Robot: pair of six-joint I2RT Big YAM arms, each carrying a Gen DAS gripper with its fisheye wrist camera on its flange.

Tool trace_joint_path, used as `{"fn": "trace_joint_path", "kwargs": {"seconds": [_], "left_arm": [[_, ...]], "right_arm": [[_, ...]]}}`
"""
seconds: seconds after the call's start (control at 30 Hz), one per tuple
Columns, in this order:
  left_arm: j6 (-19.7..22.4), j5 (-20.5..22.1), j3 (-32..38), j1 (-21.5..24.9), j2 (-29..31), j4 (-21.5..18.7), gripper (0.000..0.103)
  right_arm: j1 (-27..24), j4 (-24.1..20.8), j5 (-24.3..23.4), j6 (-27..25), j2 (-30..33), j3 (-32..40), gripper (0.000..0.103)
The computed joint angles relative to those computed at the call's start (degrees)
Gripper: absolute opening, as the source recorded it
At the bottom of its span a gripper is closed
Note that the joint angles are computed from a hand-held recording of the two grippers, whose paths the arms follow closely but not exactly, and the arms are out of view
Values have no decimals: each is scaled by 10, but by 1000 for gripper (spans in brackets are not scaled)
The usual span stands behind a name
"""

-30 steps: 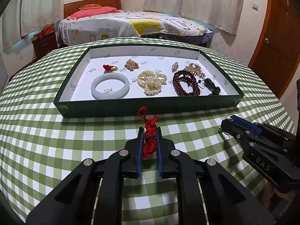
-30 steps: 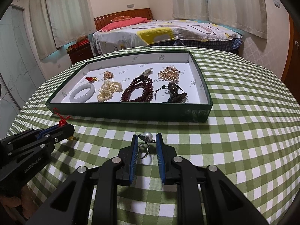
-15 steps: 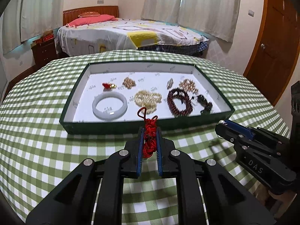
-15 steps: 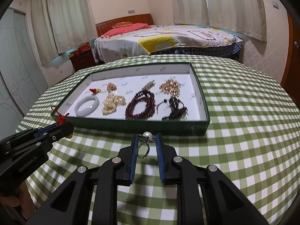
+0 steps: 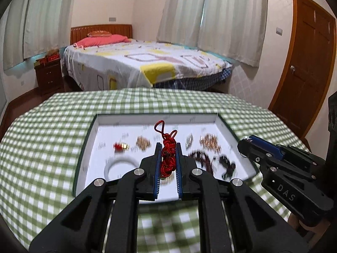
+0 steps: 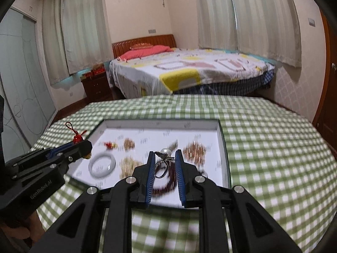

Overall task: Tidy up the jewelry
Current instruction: 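Carry the pearl ring over the box with the right tool while the left tool carries the tassel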

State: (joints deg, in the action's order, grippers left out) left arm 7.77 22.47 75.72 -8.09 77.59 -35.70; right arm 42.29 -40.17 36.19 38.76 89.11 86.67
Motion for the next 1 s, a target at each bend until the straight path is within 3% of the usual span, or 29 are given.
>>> {"fn": "trace_joint_path", "kwargs": {"seconds": [0.43,0.63,1.0], "left_arm": [[-18,-31,108,-27,99,11,12],[-24,-45,166,-39,165,-33,12],[-4,-86,258,-61,256,-126,12]], "right_arm": [[-56,25,-23,-76,50,74,20],[-81,11,-55,-84,84,98,20],[-123,-55,-145,-44,135,140,20]]}}
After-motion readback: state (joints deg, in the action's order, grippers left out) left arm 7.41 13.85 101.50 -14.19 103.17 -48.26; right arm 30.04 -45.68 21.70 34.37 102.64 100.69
